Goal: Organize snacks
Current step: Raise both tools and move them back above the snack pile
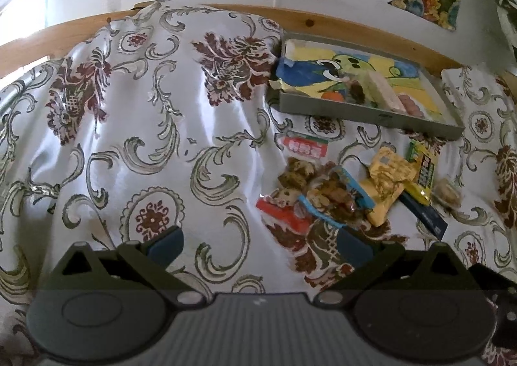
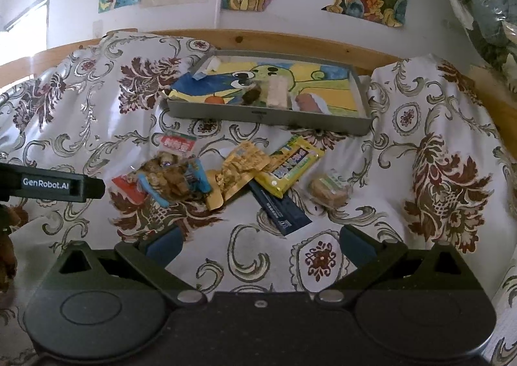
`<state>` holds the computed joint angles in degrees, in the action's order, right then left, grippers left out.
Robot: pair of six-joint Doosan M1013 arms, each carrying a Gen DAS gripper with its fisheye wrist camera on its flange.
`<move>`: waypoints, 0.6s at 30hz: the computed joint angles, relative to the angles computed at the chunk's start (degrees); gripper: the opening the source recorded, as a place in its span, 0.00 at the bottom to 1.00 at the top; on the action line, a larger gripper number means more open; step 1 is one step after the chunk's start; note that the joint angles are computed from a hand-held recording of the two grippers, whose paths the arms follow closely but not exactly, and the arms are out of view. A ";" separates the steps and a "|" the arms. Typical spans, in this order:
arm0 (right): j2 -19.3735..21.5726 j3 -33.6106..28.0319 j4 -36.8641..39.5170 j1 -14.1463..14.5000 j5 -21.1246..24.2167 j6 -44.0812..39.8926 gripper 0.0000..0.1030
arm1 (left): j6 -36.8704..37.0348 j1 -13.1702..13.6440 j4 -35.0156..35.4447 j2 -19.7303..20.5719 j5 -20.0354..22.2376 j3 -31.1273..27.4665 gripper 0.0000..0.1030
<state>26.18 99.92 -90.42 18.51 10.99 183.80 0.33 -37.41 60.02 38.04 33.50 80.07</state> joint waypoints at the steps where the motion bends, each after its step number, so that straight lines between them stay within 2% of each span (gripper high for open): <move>1: 0.04 -0.02 -0.27 0.01 0.01 0.30 0.99 | -0.06 0.09 -0.01 -0.04 -0.05 -0.03 1.00; 6: 0.48 -0.63 1.72 -0.13 -0.47 -0.67 0.99 | -3.01 0.14 1.99 -0.35 1.00 0.09 1.00; 9: 0.78 -0.97 -0.60 -0.20 -0.89 2.81 0.99 | -3.71 0.10 2.58 -0.32 1.66 -0.10 1.00; 14: 1.15 -1.53 3.14 -0.25 -1.80 -0.62 0.99 | -3.44 0.10 2.22 -0.11 2.65 -0.53 1.00; 18: 1.40 -1.86 1.30 -0.33 -2.81 1.65 0.99 | -2.75 0.27 0.95 0.05 3.07 -0.84 1.00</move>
<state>27.59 98.06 -89.12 18.18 8.17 185.45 -2.42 -37.14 60.97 38.09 36.57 79.23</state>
